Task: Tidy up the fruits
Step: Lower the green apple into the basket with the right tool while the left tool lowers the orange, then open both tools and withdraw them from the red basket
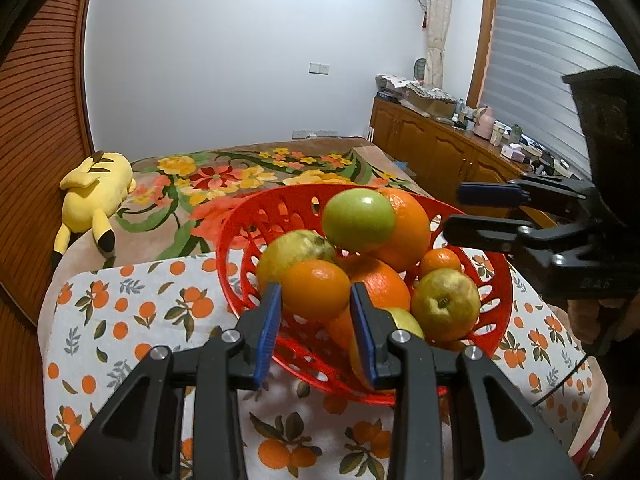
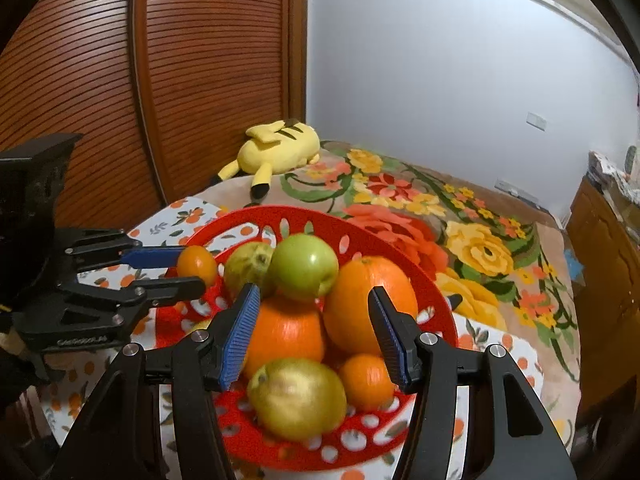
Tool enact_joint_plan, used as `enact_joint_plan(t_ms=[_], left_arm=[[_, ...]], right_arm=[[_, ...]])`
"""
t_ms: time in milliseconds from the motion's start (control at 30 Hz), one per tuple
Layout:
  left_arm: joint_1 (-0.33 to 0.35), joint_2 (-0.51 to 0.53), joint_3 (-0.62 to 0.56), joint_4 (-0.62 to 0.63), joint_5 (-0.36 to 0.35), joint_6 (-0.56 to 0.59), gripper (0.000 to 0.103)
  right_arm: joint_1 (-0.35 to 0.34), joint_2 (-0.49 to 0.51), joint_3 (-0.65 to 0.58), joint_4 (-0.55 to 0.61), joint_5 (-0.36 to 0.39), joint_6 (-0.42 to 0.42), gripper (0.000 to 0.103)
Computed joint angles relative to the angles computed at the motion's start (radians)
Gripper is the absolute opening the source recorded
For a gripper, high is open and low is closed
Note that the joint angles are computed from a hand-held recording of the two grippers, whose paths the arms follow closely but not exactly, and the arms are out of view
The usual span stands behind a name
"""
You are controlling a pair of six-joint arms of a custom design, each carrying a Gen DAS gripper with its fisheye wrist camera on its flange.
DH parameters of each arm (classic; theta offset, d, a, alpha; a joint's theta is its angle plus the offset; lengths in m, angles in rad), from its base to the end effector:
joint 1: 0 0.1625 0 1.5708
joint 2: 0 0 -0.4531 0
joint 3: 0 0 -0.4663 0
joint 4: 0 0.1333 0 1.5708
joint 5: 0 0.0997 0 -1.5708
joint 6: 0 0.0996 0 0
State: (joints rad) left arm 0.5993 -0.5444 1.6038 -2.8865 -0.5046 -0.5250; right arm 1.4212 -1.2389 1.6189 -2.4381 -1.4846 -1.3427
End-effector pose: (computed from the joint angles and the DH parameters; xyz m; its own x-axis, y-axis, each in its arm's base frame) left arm -0.4738 -0.5907 -0.0308 -0.7949 -0.0364 -0.6057 0.4627 0.6095 -0.6438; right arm 0.0337 -0.7284 0.3769 -0.3524 -0.8265 0.4389 -0.9357 0.3034 -0.1800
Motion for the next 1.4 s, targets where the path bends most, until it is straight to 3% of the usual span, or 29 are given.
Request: enact_joint_plan(t_ms=[767, 867, 1400], left_arm=[[-0.012, 0.005, 0.000, 0.062, 0.006, -0.059, 0.034], [-0.017, 0.004, 0.002, 0.065, 0.005, -0.064, 0.047], [-0.103, -0.004, 0.065, 0.106, 0.017, -0.182, 0.049]], right_arm=[[-0.100, -0.120, 0.097, 0.018, 0.068, 0.023, 0.058], [-0.112, -0.132, 0.105, 0.020, 0.077, 0.032, 0.058], [-0.194, -0.200, 0.189, 0.013, 0.107, 0.043, 0.058]])
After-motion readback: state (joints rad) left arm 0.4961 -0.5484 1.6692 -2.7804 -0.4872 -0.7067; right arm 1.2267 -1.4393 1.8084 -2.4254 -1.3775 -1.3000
